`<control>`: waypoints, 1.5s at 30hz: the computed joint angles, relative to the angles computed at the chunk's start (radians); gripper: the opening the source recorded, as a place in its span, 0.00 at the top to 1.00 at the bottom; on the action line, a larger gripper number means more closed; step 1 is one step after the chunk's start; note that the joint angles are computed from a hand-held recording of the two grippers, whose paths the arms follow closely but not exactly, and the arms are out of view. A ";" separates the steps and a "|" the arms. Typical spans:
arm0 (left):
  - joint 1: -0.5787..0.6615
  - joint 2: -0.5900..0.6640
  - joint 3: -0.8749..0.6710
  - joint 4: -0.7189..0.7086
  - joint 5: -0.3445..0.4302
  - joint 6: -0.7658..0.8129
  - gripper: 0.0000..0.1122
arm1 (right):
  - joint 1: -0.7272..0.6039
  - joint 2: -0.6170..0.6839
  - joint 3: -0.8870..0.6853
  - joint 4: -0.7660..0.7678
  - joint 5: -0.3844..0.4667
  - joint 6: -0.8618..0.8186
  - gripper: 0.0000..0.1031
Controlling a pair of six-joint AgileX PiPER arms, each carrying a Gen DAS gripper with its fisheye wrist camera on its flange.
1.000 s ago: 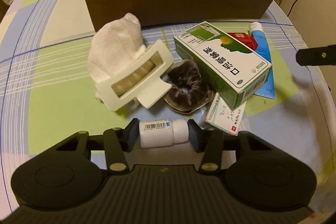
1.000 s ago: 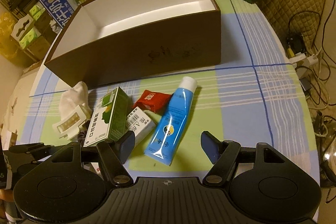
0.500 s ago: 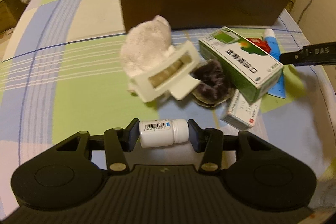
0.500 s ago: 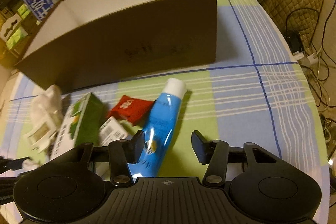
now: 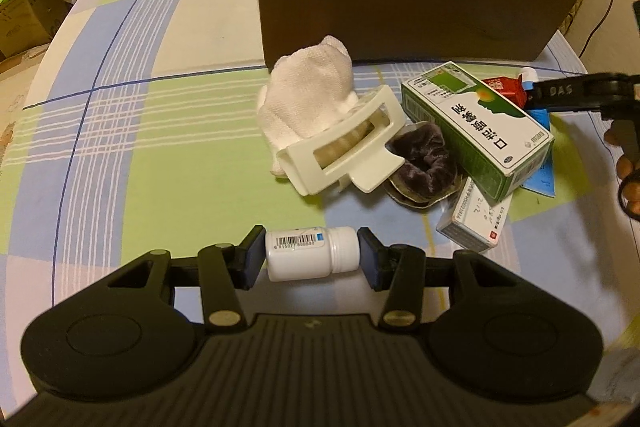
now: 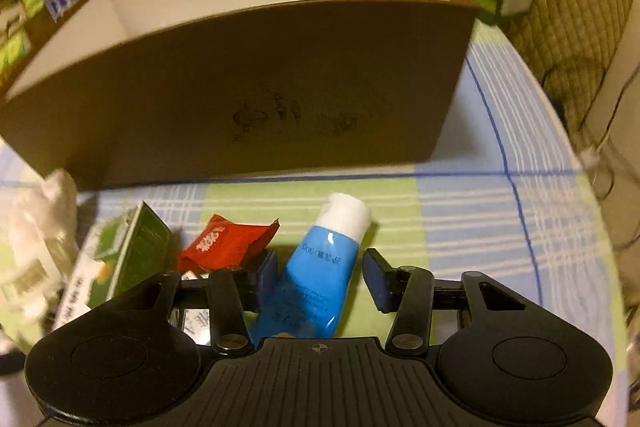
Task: Organize objects
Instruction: 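Grasp the white pill bottle with the left gripper while the right grasps the blue tube, then carry the pill bottle and blue tube with both grippers into the box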
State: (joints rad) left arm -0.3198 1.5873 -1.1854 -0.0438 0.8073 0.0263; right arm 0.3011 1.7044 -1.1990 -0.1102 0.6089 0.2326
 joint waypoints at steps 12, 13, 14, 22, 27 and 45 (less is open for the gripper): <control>-0.005 -0.004 -0.011 -0.015 -0.006 0.020 0.61 | -0.104 -0.150 0.182 0.268 -0.057 -0.340 0.71; -0.006 -0.004 -0.015 -0.016 -0.006 0.021 0.61 | -0.127 -0.176 0.205 0.318 -0.066 -0.387 0.71; -0.008 -0.006 -0.020 -0.019 -0.005 0.024 0.61 | -0.144 -0.199 0.221 0.350 -0.068 -0.416 0.71; -0.030 -0.017 -0.075 -0.038 0.003 0.049 0.61 | -0.261 -0.358 0.250 0.534 -0.041 -0.564 0.71; -0.037 -0.004 -0.155 -0.061 0.016 0.077 0.61 | -0.276 -0.355 0.131 0.585 0.010 -0.594 0.71; -0.034 0.397 -0.904 -0.030 0.182 0.100 0.61 | -0.199 0.155 -0.682 0.526 0.124 -0.611 0.71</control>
State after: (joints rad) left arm -0.3536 1.9846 -2.0896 -0.0742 0.9891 0.1262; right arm 0.1022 1.8598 -1.8805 0.4160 0.7334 -0.3783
